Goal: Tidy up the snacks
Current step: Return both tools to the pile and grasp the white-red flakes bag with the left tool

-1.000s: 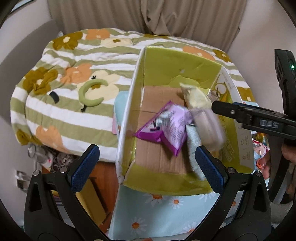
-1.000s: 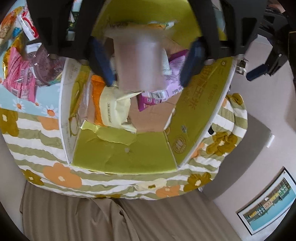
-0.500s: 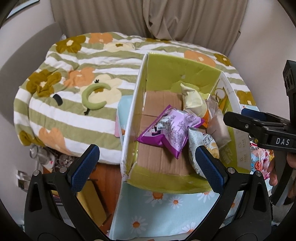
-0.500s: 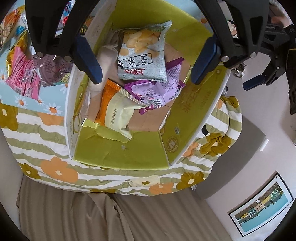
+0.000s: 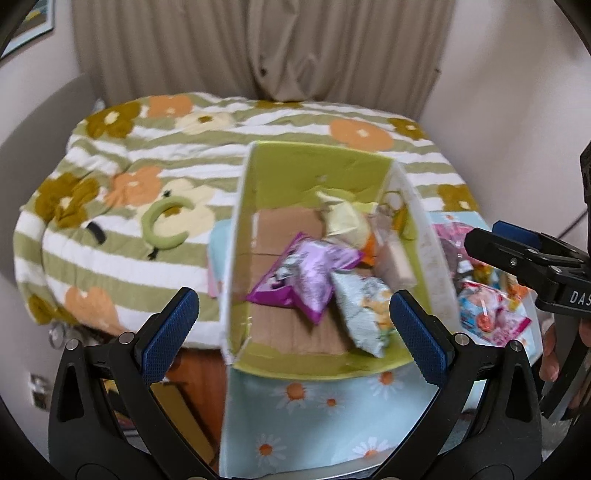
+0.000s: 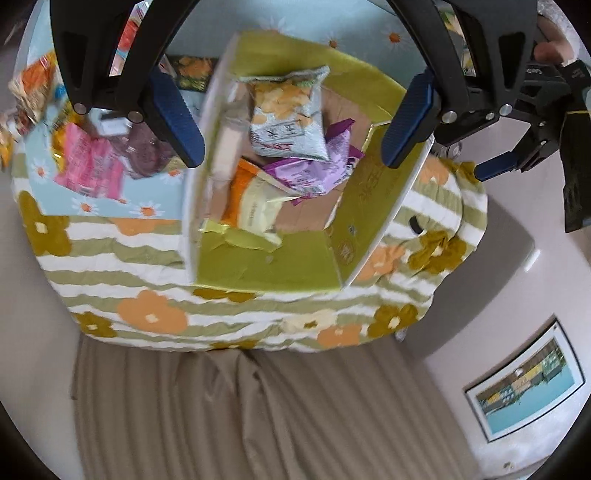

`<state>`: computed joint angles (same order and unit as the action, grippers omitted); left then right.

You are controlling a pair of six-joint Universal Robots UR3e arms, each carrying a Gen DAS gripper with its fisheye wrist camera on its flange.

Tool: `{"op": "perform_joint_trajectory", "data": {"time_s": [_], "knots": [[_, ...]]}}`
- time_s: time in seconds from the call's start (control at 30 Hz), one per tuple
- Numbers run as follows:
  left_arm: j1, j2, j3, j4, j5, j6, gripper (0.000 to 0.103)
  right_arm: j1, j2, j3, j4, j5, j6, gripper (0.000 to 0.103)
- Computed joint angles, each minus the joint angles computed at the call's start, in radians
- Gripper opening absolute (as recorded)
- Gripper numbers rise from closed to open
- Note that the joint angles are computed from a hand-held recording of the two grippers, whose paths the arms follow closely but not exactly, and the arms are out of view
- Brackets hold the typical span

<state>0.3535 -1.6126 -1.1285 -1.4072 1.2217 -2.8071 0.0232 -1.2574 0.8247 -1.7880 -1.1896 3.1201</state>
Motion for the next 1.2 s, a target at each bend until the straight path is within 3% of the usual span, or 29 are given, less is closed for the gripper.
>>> {"op": "perform_joint_trajectory", "data": {"time_s": [0.2, 0.43, 0.57, 0.7, 0.97, 1.1, 1.2], "knots": [[-0.086, -0.007, 0.021, -0.004, -0.045, 0.012, 0.102, -0.068, -0.22, 0.232, -0.068, -0.061, 0.025, 0.095], [-0.273, -0.038, 0.054, 0.034, -0.001, -0.047, 0.102, -0.299, -0.464, 0.435, -0.036, 0.004, -0.047, 0.095], [-0.419, -0.1, 0.107, 0.069, 0.069, -0.145, 0.102, -0.495, -0.582, 0.508, 0.032, 0.069, -0.161, 0.095], [-0.551, -0.187, 0.182, 0.074, 0.123, -0.255, 0.102, -0.719, -0.639, 0.506, 0.209, 0.156, -0.366, 0.095], [-0.77, -0.425, 0.418, 0.022, 0.262, -0.431, 0.102, -1.047, -0.594, 0.448, 0.505, 0.263, -0.714, 0.095], [-0.821, -0.549, 0.552, -0.039, 0.303, -0.439, 0.102, -1.09, -0.514, 0.439, 0.534, 0.252, -0.789, 0.095], [-0.831, -0.659, 0.689, -0.123, 0.305, -0.431, 0.102, -1.074, -0.459, 0.473, 0.494, 0.217, -0.78, 0.095]]}}
